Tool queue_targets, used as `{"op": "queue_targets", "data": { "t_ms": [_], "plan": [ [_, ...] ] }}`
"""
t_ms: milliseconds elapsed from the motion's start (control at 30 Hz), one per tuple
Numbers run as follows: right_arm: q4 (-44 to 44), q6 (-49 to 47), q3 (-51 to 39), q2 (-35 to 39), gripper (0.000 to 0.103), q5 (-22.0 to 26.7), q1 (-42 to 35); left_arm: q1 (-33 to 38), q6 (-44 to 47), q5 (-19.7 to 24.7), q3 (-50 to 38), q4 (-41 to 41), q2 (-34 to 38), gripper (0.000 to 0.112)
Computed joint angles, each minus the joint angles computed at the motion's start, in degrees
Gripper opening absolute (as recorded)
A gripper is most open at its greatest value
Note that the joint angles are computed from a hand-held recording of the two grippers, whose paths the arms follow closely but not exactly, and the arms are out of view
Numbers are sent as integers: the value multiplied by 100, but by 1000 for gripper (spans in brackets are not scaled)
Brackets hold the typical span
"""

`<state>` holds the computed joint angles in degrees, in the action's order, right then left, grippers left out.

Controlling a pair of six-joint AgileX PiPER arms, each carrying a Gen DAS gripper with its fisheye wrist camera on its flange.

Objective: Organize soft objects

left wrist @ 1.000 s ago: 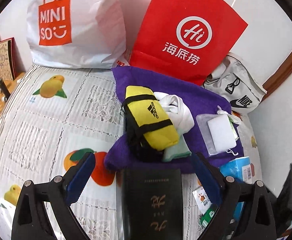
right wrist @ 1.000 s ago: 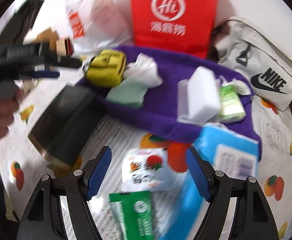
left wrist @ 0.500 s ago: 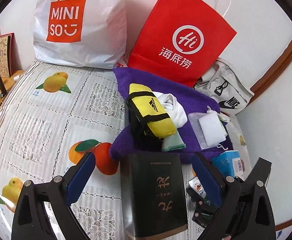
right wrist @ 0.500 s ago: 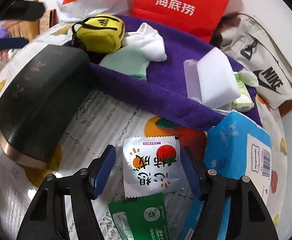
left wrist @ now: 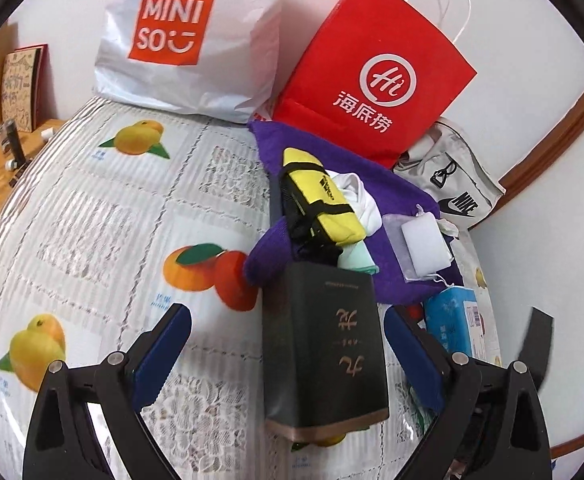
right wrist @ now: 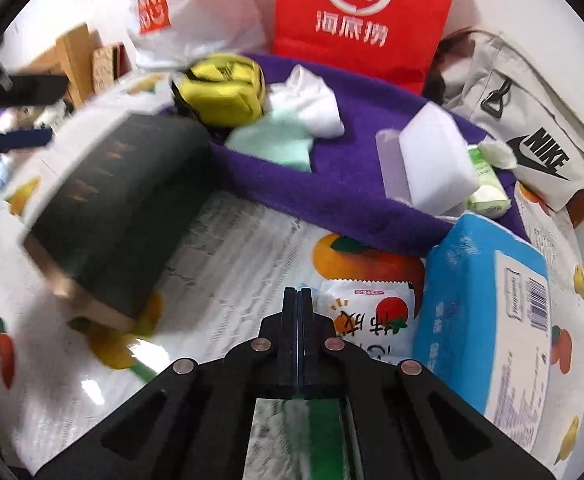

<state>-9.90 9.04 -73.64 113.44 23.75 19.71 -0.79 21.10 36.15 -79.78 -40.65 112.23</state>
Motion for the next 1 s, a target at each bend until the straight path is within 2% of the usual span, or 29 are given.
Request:
{"op": "queue_targets", "data": {
  "t_ms": [67, 133, 167, 200, 233, 267, 333, 433, 500, 633, 733, 767, 800, 933, 967, 1000],
  "plan": [
    [89, -34, 162, -192, 0, -23, 14, 35, 114, -13, 149, -98, -109, 98],
    [-484, 571, 281, -300, 1, 3, 105, 40, 216, -39, 272, -192, -195, 98],
    [-743, 787, 262, -282, 8, 98, 150, 43, 284, -49, 328, -260, -230, 98],
    [-1131, 1095, 143, -182, 24, 353, 233, 52, 367, -50, 380, -334, -258, 98],
    [-1290, 1180, 24, -73, 33, 448, 221, 53, 433, -51, 418, -389, -272, 98],
    [-1546, 1399, -8, 1, 47, 465, 246, 53, 446, -44, 427, -399, -265, 98],
    [-1910, 1741, -75, 119, 50, 504, 329, 58, 479, -21, 418, -422, -234, 98],
    [-2242, 1985, -307, 377, 50, 808, 449, 101, 572, -2, 365, -473, -168, 98],
    [-2522, 2407, -265, 402, 57, 734, 442, 146, 642, 8, 352, -547, -142, 98],
    [-2526, 2894, -192, 386, 57, 644, 273, 228, 862, 26, 404, -764, -118, 98],
    [-2744, 3231, -105, 379, 49, 556, 260, 258, 1020, 58, 473, -928, -100, 98],
    [-2812, 3333, -93, 383, 44, 543, 264, 267, 1064, 70, 491, -964, -95, 98],
    [-2856, 3405, -113, 393, 31, 577, 275, 273, 1096, 76, 517, -992, -95, 98],
    [-3163, 3685, -199, 485, 18, 745, 339, 315, 1219, 88, 610, -1115, -118, 98],
    [-2996, 3517, -196, 479, 2, 665, 317, 323, 1220, 84, 624, -1117, -127, 98],
    [-2694, 3270, -173, 470, 2, 503, 262, 330, 1223, 78, 636, -1118, -136, 98]
  ]
}}
